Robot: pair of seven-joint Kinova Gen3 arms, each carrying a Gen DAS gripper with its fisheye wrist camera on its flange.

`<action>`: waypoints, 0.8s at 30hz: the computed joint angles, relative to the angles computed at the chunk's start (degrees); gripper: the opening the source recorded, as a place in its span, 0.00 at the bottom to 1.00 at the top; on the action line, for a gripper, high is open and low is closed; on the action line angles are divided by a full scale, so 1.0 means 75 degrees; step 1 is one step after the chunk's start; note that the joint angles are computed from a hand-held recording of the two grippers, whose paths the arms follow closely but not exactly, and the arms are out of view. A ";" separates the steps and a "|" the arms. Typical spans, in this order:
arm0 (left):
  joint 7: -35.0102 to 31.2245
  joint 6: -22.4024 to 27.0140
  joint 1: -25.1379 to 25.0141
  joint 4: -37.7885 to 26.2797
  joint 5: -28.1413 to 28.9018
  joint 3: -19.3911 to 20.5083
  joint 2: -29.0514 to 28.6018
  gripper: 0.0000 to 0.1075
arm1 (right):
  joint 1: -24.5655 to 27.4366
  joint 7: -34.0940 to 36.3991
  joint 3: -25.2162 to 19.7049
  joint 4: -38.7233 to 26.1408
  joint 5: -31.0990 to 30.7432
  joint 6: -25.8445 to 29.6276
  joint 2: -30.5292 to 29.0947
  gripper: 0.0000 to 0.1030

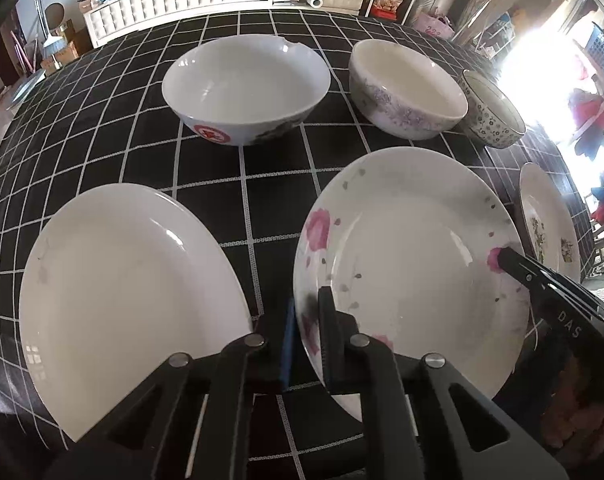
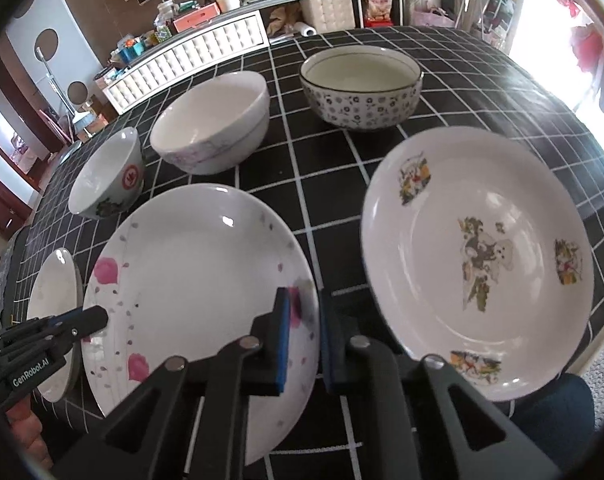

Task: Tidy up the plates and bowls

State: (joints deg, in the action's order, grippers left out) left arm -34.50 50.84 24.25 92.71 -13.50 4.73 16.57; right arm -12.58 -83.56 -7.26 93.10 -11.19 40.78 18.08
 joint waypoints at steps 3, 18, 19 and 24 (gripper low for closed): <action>-0.0109 0.0063 -0.0040 -0.0011 0.0120 0.0057 -0.0022 0.09 | -0.0040 -0.0121 0.0052 0.0007 0.0072 0.0151 -0.0066 0.16; 0.1007 0.0607 0.0300 0.0575 -0.0583 0.0272 -0.1086 0.09 | -0.0135 0.0101 -0.0139 0.0199 -0.0325 0.0259 -0.0676 0.16; 0.1075 0.0645 0.0266 0.0634 -0.0628 0.0308 -0.1176 0.09 | -0.0195 0.0101 -0.0152 0.0180 -0.0318 0.0277 -0.0695 0.16; 0.1517 0.0964 0.0141 0.0963 -0.0963 0.0521 -0.1701 0.09 | -0.0526 0.0022 -0.0232 0.0125 -0.0248 0.0306 -0.0753 0.16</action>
